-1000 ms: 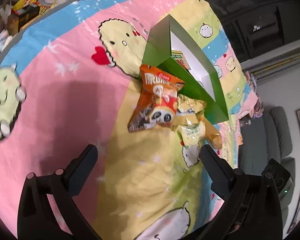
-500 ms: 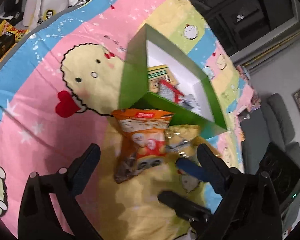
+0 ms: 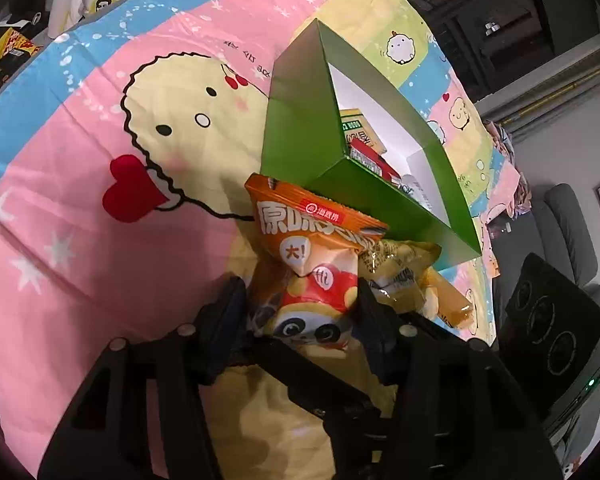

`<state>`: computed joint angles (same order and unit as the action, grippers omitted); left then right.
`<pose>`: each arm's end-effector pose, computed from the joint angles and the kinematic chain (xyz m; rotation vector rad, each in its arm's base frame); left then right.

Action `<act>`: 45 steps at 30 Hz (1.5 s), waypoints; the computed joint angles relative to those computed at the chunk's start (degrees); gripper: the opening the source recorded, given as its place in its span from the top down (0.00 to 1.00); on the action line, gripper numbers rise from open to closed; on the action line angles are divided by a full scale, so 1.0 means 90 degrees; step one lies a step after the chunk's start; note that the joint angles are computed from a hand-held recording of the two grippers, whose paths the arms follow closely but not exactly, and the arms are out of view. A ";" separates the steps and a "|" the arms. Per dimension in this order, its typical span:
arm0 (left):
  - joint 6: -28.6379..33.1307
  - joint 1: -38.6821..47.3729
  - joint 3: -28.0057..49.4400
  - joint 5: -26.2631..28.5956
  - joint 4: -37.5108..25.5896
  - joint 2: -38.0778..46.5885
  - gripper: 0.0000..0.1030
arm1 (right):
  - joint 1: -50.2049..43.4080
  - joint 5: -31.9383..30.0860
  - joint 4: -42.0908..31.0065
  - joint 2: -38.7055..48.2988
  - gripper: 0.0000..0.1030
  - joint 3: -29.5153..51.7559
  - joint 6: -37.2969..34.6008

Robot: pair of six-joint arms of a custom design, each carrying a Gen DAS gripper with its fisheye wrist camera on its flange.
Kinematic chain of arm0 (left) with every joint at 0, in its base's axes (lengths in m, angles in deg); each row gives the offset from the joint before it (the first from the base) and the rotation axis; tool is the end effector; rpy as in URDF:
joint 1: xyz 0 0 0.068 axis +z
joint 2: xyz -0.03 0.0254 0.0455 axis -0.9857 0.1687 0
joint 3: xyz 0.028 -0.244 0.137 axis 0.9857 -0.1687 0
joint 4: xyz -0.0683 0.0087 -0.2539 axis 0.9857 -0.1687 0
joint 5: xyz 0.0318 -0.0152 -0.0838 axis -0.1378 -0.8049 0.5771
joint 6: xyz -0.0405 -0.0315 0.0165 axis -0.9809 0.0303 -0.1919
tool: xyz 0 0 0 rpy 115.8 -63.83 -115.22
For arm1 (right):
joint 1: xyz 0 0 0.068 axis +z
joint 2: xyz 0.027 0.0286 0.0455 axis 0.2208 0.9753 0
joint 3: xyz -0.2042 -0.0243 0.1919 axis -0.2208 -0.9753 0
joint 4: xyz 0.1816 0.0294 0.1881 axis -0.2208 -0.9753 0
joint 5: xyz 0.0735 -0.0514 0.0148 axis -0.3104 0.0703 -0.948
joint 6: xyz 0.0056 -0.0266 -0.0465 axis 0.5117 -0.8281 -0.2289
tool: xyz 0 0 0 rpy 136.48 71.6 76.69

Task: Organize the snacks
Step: 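Reach the left gripper to the orange panda snack bag and grasp it, then lift the orange panda bag with the left gripper toward the green box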

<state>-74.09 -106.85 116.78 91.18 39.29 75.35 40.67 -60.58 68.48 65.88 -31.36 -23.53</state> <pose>0.2965 -0.1584 0.1080 -0.2439 2.4892 -0.8686 0.3084 0.1748 0.0964 -0.6699 2.3417 0.5911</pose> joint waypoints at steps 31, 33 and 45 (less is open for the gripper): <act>0.0292 -0.1254 -0.0222 -0.0906 -0.0526 -0.1440 0.56 | 0.0217 0.0589 0.0230 -0.2710 0.65 -0.1962 0.0253; 0.0301 -0.1444 -0.0178 -0.1006 -0.0593 -0.1492 0.56 | 0.0141 0.0611 0.0128 -0.3076 0.65 -0.2176 0.0258; 0.0038 -0.2687 0.0253 -0.1936 -0.1263 -0.1648 0.56 | -0.0342 0.0412 -0.0808 -0.5136 0.65 -0.3159 0.0142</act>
